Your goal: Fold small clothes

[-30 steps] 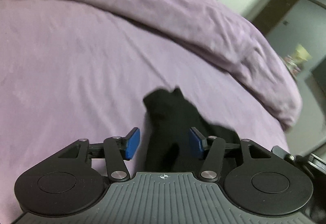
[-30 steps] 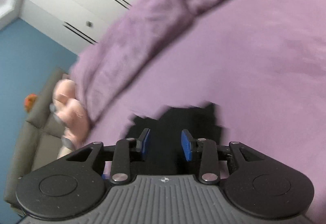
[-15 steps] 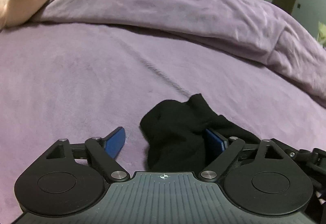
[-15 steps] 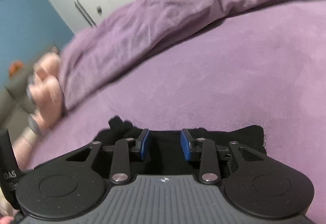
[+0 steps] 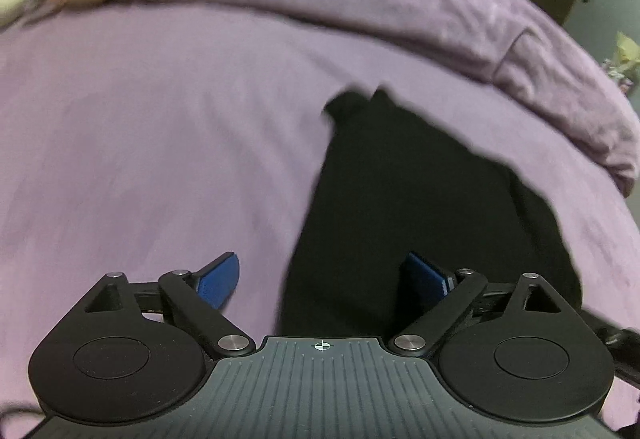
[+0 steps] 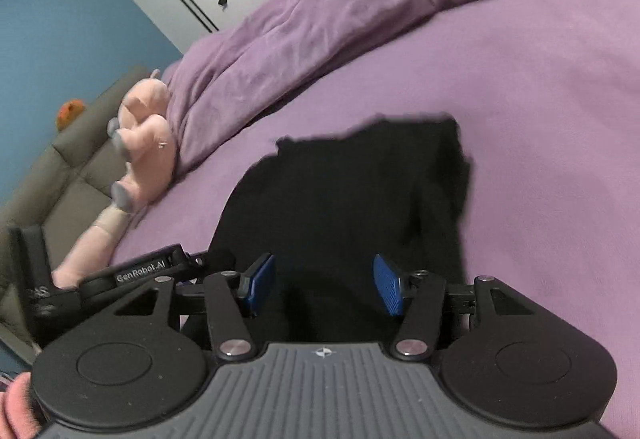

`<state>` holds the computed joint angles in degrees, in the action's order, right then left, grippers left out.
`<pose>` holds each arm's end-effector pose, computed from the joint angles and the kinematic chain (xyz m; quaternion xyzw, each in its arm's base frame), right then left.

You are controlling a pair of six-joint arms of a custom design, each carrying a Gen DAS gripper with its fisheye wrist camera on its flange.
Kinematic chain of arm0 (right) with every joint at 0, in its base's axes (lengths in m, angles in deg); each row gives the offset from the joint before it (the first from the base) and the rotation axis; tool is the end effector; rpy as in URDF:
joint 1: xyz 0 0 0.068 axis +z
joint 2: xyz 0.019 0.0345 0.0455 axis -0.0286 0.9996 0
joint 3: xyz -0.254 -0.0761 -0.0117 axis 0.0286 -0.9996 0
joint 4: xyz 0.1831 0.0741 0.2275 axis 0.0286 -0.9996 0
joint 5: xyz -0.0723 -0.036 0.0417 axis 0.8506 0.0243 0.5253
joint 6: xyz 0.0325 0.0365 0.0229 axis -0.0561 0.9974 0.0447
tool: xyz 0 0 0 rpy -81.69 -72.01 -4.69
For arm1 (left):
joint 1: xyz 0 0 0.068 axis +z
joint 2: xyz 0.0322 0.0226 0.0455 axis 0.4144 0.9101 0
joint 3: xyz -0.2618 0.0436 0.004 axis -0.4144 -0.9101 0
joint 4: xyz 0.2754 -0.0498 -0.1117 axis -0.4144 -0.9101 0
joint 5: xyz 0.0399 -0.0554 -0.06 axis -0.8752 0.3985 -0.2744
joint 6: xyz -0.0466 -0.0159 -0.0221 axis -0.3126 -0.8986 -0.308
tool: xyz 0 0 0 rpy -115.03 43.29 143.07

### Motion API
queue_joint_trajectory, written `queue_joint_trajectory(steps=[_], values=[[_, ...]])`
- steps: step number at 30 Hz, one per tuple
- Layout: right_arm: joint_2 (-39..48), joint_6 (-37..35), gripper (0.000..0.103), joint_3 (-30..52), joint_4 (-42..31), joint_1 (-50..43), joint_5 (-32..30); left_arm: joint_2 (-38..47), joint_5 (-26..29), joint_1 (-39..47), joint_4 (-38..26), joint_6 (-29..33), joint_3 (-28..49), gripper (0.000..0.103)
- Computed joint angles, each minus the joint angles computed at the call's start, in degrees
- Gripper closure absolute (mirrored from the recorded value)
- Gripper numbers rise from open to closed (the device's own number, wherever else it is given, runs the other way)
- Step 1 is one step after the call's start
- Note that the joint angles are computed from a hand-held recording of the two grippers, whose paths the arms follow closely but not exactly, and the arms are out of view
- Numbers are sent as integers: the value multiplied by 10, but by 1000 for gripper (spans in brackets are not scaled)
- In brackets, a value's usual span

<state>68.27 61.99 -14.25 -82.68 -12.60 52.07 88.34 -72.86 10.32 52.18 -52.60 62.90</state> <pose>0.2383 -0.0253 0.1220 0.1315 0.8746 0.3092 0.3495 0.2793 -0.0695 0.0719 -0.0787 0.9281 -0.1048 0.3486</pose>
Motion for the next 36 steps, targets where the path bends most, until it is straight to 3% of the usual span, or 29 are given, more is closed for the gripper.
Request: queue_joint_trajectory(steps=[2,3,5,8,10,15,17,22,28,36], values=[[-45,-19,49,-11,-61,-33,-18,-19,1,-2,3,3,-32,6],[-57,-33,48,3,-117,-31,12,-36,-10,-9,-17,11,-40,6],[-54,-65,47,40,-229,-5,103,-84,-22,-26,-84,17,-46,6],[-131,-72,40,41,-318,1,121,-172,-55,-54,-197,-3,-60,6],[-169,-72,24,53,-381,28,154,-220,-98,-81,-272,-18,-63,6],[-176,-44,20,101,-501,92,201,-306,-196,-142,-423,-24,-58,5],[-163,-24,19,127,-541,130,235,-343,-202,-139,-456,-18,-58,2],[-140,39,10,180,-595,217,312,-419,-178,-118,-517,3,-46,2],[-105,90,5,237,-634,276,401,-391,-192,-137,-560,-15,-6,1],[-104,105,5,264,-663,281,414,-366,-188,-179,-577,-40,14,1]])
